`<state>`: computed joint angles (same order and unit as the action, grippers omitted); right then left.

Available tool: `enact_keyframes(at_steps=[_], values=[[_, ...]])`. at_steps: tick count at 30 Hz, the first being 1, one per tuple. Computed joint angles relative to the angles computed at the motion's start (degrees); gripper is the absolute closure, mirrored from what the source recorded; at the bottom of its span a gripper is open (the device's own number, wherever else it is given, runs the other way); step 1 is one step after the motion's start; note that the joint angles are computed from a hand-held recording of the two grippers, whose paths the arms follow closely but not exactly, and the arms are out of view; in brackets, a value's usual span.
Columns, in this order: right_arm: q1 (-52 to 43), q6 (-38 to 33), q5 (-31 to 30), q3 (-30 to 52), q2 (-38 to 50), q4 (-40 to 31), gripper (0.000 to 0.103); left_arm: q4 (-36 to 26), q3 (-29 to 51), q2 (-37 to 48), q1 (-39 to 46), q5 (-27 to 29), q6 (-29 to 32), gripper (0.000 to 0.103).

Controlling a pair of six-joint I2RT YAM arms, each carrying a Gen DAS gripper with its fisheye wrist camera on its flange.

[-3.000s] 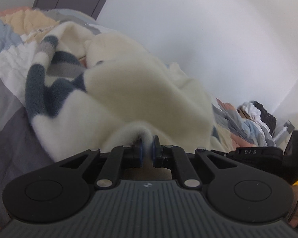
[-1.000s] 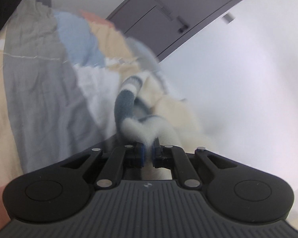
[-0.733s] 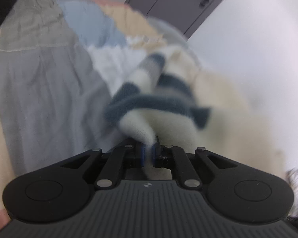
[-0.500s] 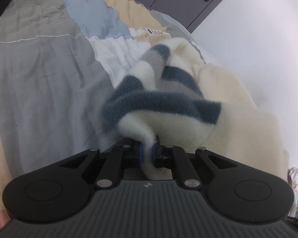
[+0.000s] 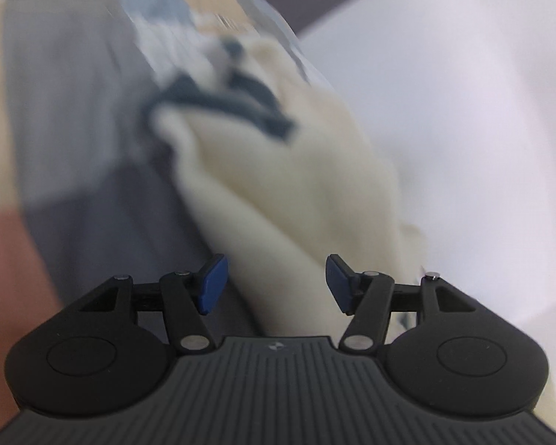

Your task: Fold large clothes

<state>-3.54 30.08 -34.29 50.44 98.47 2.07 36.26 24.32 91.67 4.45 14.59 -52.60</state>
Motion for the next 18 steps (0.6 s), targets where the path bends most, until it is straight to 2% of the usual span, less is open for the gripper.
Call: enact_keyframes(at_steps=[5, 6, 7, 9, 10, 12, 13, 16, 18], values=[[2.81, -0.68, 2.68, 1.79, 2.68, -0.34, 0.036, 7.21, 4.19, 11.81, -1.68, 4.56, -4.83, 0.040], [3.15, -0.20, 3.19, 2.25, 3.71, -0.01, 0.036, 7.61, 5.08, 13.21, -1.64, 5.17, -5.10, 0.043], [3.45, 0.44, 3.39, 3.12, 5.04, 0.13, 0.037, 8.78, 5.75, 14.44, -1.58, 5.76, -5.11, 0.052], [3.83, 1.80, 3.03, 4.02, 7.18, 1.63, 0.044, 8.51, 7.58, 15.61, -1.65, 5.79, -4.33, 0.059], [4.18, 1.86, 3.05, 5.03, 8.36, 1.84, 0.047, 8.39, 8.33, 16.09, -1.56, 5.87, -3.85, 0.068], [4.34, 1.91, 2.83, 6.88, 10.31, 2.32, 0.060, 8.33, 8.62, 15.94, -1.49, 5.67, -3.67, 0.083], [4.06, 2.08, 2.67, 7.25, 10.81, 2.84, 0.070, 9.63, 7.67, 15.24, -1.27, 5.98, -4.32, 0.088], [2.66, 3.77, 0.15, 4.51, 8.70, 6.61, 0.083, 14.51, 2.63, 10.32, -1.50, 5.67, -5.43, 0.091], [1.49, 4.69, -2.74, -0.04, 4.20, 11.56, 0.085, 16.81, -0.81, 5.41, -2.36, 4.63, -5.61, 0.092]])
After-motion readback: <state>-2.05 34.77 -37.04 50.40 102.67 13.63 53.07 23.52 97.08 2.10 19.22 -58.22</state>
